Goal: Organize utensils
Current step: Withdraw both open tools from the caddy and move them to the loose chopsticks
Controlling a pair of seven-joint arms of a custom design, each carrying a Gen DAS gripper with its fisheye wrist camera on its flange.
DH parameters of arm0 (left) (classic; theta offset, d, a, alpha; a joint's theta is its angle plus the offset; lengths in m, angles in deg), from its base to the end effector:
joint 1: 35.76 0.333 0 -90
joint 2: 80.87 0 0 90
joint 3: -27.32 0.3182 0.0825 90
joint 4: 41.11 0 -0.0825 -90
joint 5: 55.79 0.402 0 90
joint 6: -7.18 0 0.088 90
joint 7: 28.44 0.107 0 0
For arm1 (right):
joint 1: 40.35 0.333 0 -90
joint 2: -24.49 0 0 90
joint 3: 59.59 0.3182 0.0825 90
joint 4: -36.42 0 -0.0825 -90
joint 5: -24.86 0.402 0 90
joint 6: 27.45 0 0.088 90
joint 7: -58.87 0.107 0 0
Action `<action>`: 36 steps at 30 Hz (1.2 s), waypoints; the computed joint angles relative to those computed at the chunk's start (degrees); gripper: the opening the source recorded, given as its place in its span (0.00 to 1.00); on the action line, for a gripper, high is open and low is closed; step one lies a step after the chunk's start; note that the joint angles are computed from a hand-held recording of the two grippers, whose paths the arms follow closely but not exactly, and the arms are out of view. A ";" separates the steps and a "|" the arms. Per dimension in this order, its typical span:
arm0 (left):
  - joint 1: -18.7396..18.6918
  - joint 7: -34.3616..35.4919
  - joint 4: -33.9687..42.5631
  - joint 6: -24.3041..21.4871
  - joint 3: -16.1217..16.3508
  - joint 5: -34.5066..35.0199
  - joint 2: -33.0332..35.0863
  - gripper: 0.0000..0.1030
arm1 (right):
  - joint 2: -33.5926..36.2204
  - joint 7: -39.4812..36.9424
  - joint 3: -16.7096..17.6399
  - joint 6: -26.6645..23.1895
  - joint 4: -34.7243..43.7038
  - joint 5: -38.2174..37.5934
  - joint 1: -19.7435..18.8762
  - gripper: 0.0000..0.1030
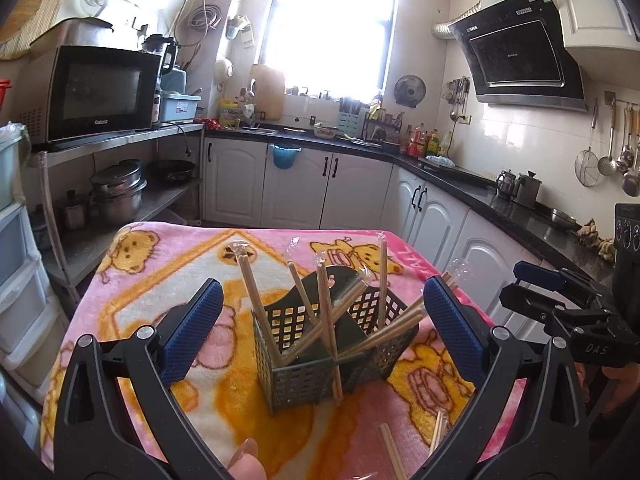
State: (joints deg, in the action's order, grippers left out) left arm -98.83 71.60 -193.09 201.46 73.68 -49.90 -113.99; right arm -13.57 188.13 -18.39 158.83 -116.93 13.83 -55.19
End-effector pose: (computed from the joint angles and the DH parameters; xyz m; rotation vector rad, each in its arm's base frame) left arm 0.4366 -0.1088 0.5036 -1.2520 1.8932 -1.4327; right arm 0.3683 0.2354 0.5050 -1.5830 1.3994 -0.8536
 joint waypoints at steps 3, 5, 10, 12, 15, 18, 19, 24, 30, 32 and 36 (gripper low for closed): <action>1.03 -0.10 -1.03 0.06 -0.60 -0.01 -0.97 0.90 | -0.59 0.15 -1.05 0.05 -1.13 0.35 1.70 0.75; 1.64 -0.11 -1.83 0.08 -0.86 0.00 -1.71 0.90 | -1.35 0.41 -0.77 -0.28 -1.64 0.56 2.05 0.75; 2.41 0.45 -3.44 -0.40 -0.93 -0.12 -3.40 0.90 | -2.94 1.19 -0.14 -1.18 -2.63 0.05 2.61 0.76; 2.78 0.86 -4.08 -0.36 -1.29 -0.43 -3.72 0.90 | -3.64 1.81 0.35 -1.24 -3.14 -0.15 2.69 0.79; 3.01 1.62 -5.18 -0.66 -1.39 -0.62 -4.54 0.90 | -4.92 2.57 1.10 -1.67 -3.88 -0.66 2.71 0.80; 2.92 2.75 -6.25 -1.09 -1.34 -1.03 -5.36 0.90 | -5.70 3.34 1.18 -1.96 -4.62 -1.16 3.01 0.81; 2.88 3.20 -6.60 -1.18 -1.35 -1.19 -5.50 0.90 | -5.78 3.60 1.00 -1.95 -4.95 -1.26 3.36 0.81; 2.27 5.36 -7.61 -2.26 -1.36 -2.48 -5.30 0.90 | -6.02 4.46 0.61 -2.88 -6.20 -2.07 4.50 0.81; 1.92 8.27 -8.61 -3.19 -1.55 -4.70 -4.54 0.90 | -5.79 6.12 0.82 -4.25 -7.24 -3.48 5.06 0.81; 1.87 8.94 -8.98 -3.33 -1.66 -5.46 -4.19 0.90 | -5.57 6.69 0.50 -4.59 -7.82 -3.99 5.51 0.81; 1.75 9.87 -9.38 -3.68 -1.72 -6.72 -3.57 0.90 | -5.11 7.91 -0.17 -5.03 -8.94 -4.78 6.48 0.81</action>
